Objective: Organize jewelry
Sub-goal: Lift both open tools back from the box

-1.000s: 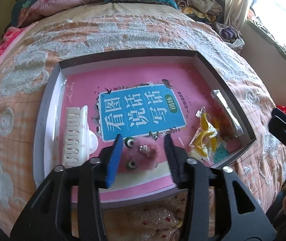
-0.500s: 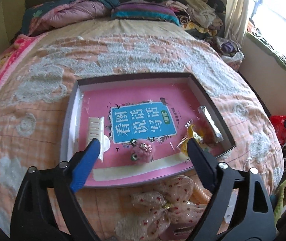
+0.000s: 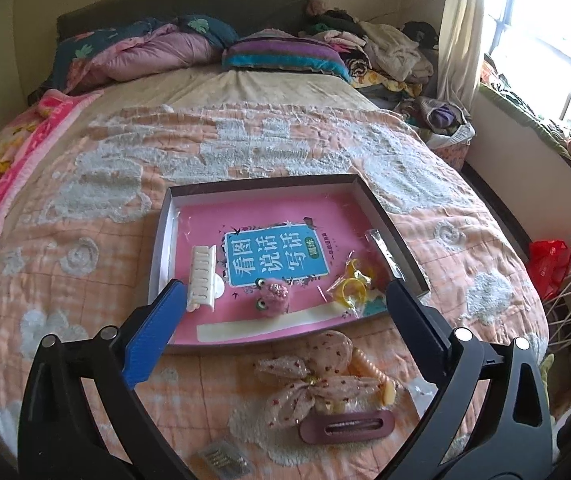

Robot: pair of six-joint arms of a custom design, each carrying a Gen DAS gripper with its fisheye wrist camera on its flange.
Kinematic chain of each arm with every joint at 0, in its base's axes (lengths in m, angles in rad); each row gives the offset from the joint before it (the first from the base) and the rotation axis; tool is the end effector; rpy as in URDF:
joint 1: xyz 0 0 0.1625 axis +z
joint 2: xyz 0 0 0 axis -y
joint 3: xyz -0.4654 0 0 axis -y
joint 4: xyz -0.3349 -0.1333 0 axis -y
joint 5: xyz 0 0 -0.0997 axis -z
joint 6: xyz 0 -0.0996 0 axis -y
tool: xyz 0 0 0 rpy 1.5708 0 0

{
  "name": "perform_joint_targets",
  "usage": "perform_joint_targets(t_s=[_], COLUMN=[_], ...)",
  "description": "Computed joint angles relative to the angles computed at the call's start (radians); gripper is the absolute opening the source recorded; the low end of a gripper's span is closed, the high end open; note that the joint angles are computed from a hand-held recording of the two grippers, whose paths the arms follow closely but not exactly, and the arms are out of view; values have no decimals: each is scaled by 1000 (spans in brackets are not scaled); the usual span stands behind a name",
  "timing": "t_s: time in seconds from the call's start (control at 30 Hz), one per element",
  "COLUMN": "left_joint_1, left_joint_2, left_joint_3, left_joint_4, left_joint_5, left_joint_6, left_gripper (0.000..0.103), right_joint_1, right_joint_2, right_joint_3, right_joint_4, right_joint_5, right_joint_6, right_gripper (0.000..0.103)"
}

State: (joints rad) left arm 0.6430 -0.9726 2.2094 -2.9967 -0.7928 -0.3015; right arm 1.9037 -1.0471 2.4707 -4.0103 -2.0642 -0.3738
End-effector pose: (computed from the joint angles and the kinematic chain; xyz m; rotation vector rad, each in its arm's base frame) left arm -0.2648 -0.4523 0.1798 0.6770 2.4060 -0.7839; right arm 0.2150 -0.3583 0.2728 0.5019 -2.3086 1.2901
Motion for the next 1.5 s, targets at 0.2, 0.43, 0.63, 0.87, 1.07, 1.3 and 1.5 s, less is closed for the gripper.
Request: perform_joint_targets(t_s=[0.2, 0.43, 0.63, 0.87, 1.07, 1.3, 1.5], left_joint_1=[-31, -64, -93, -115, -131, -141, -139], left_joint_2=[-19, -6, 13, 13, 1, -11, -9], left_joint_3=[48, 99, 125, 139, 151, 173, 189], left_joint_4=[-35, -52, -42, -10, 21, 55, 81], left_joint_5=[-3, -24, -30, -10, 1, 9, 12], left_joint_6=[-17, -61, -86, -126, -147, -166, -218], left_gripper=[93, 93, 93, 93, 93, 93, 93], right_joint_1=[43, 59, 61, 55, 50, 48, 48], right_joint_2=[-30, -63, -69, -77, -81, -49, -46], right_joint_3=[34, 108, 163, 211, 231, 246, 265], right_joint_4=[-31, -71, -124, -157, -156, -161, -162], right_joint_5=[-46, -63, -86, -76, -57, -30, -12], right_joint_6=[-15, -17, -45, -59, -61, -63, -70], right_gripper=[94, 96, 96, 96, 96, 96, 96])
